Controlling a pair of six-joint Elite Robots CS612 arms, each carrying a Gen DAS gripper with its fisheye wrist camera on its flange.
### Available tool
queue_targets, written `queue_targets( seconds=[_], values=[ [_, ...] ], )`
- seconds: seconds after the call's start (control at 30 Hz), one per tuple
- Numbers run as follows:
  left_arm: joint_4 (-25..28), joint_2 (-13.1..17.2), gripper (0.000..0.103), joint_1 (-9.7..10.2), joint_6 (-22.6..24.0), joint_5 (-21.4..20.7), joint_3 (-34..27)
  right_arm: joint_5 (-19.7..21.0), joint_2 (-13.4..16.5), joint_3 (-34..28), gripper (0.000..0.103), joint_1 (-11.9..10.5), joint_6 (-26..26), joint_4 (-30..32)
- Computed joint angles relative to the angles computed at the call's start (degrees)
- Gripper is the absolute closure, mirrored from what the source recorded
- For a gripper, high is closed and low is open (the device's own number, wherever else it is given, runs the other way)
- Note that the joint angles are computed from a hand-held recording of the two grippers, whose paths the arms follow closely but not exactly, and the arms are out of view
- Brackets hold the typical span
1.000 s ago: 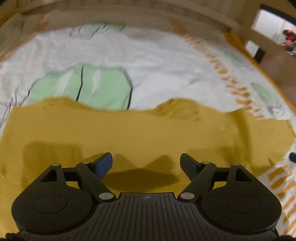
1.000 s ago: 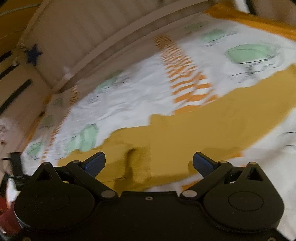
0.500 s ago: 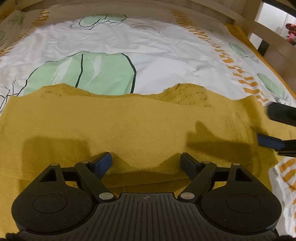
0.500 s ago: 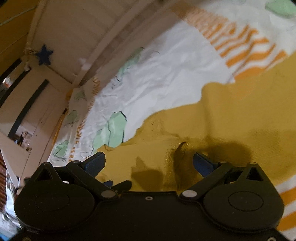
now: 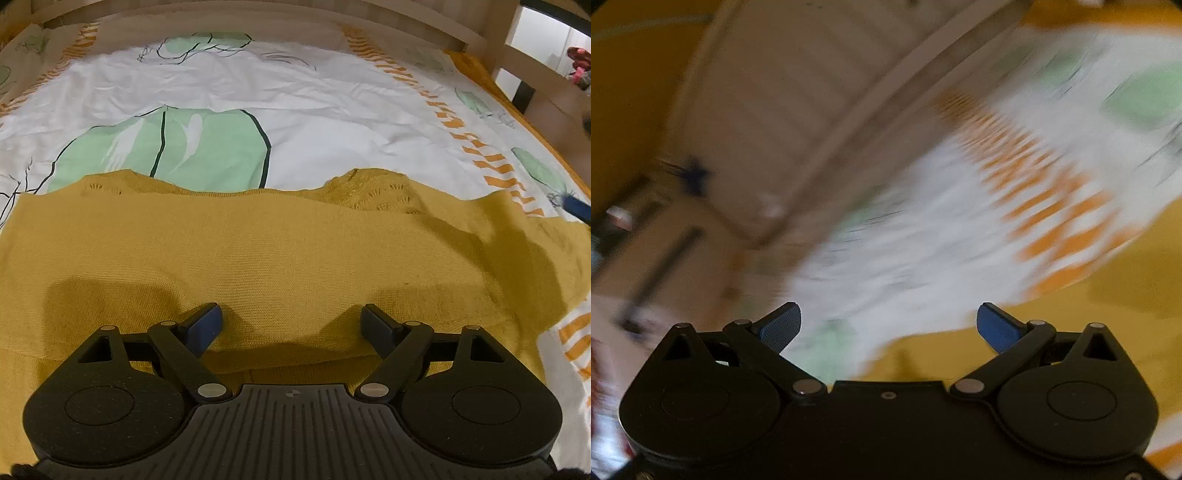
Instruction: Fold small clothes
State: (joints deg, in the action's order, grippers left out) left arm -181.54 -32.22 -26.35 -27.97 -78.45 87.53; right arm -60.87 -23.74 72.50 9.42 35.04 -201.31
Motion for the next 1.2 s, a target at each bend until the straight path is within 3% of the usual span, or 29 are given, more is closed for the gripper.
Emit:
queue_targets(
  seconds=[0.1, 0.2, 0.33, 0.5, 0.57, 0.63, 0.9, 1.2],
  values=[
    [-0.30, 0.03, 0.021, -0.24, -0.17, 0.81, 0.09, -12.67, -4.27, 4.96, 0.001, -0.13, -8.72, 7.06],
    [-0.46, -0.03, 0.020, -0.52, -0.64, 1.73, 0.27, -25.37, -6.64, 8.14, 0.001, -0.33, -13.66, 9.71],
    [0.37, -0.49, 0.022, -0.65, -2.74, 2.04, 0.42, -33.75, -8.46, 10.37, 0.001, -1.79, -14.75, 13.66],
    [-1.53, -1.23, 0.022, -1.04, -5.65, 1.76, 1.50, -36.33, -8.83, 9.74, 0.003, -3.65, -13.57, 19.02],
    [-2.82, -1.59, 0.022, -1.46, -5.53, 2.04, 2.22, -36.38, -8.74, 9.85, 0.012, -4.22, -12.53, 19.33],
    [-4.09, -1.99, 0.022, -1.82, -4.91, 1.81, 3.00, -35.66, -8.39, 9.48, 0.015, -4.85, -11.40, 19.78],
    [-7.50, -3.55, 0.022, -2.95, -3.58, 1.85, 5.68, -36.94, -5.49, 5.12, 0.017, -5.64, -11.55, 22.77],
    [-7.85, -4.21, 0.022, -2.99, -3.15, 1.86, 6.38, -33.50, -3.23, 2.26, 0.017, -6.71, -13.46, 23.37]
  ],
)
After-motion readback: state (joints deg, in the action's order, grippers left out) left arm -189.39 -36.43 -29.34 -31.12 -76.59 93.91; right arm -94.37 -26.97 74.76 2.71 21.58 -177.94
